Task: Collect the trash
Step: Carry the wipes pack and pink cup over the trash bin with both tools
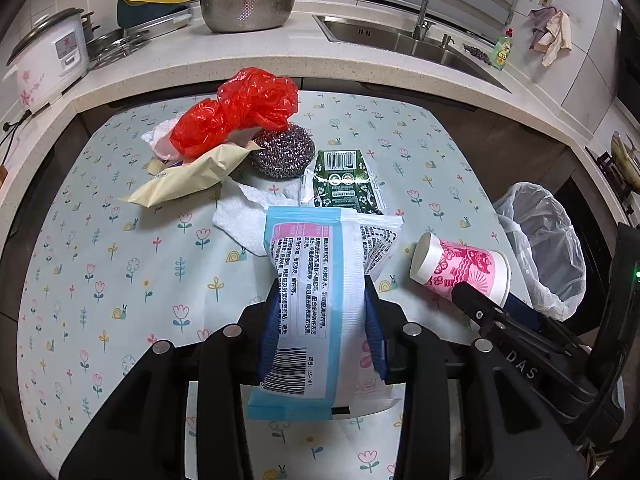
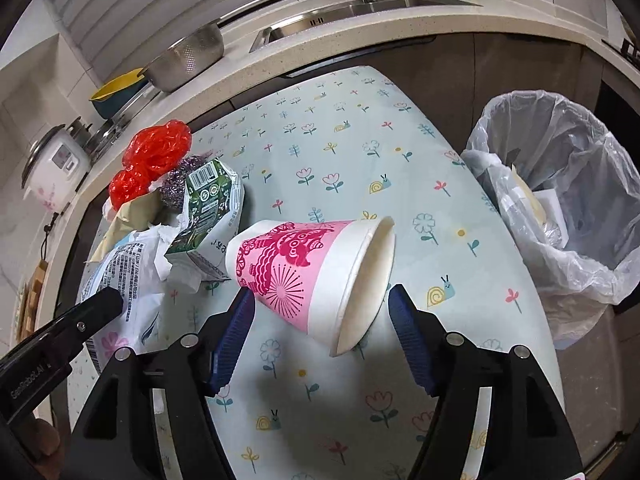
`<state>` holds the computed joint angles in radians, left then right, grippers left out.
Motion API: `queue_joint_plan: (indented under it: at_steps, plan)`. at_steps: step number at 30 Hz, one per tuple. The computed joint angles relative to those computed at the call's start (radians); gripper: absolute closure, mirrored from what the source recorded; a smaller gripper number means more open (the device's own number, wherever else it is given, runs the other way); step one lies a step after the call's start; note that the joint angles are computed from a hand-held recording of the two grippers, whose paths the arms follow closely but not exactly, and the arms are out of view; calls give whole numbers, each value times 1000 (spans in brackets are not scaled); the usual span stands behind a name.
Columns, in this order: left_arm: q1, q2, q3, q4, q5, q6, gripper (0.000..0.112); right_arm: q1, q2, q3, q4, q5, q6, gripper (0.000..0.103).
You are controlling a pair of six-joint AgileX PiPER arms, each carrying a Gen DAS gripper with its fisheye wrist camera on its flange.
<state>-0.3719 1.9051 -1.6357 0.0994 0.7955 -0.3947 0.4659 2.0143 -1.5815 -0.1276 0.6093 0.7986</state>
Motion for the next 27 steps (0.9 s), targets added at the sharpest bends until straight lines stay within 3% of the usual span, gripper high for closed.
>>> queue_joint_plan:
  at_steps: [6,7,9,11,17,27]
  plan:
    - [-1,4,0,-3,2,-3,76,-21,0,30,76,-43,-38,40]
    - [-1,5,-1,-3,2,-3,76,-18,-3,32,74,-47,-44,44]
    - [-2,6,-3,1,2,-4,76,-10,-4,22,48,-35,-40,61]
    - [-5,5,-3,2,3,-5,76,-1,-16,32,10,-39,-17,67]
    - [-17,-4,-4,12,7,-16,76,14,-57,54,-28,-50,-23,99]
    - [-78,4,-72,57,35,-44,76,24,-156,99,-149,-37,41,100]
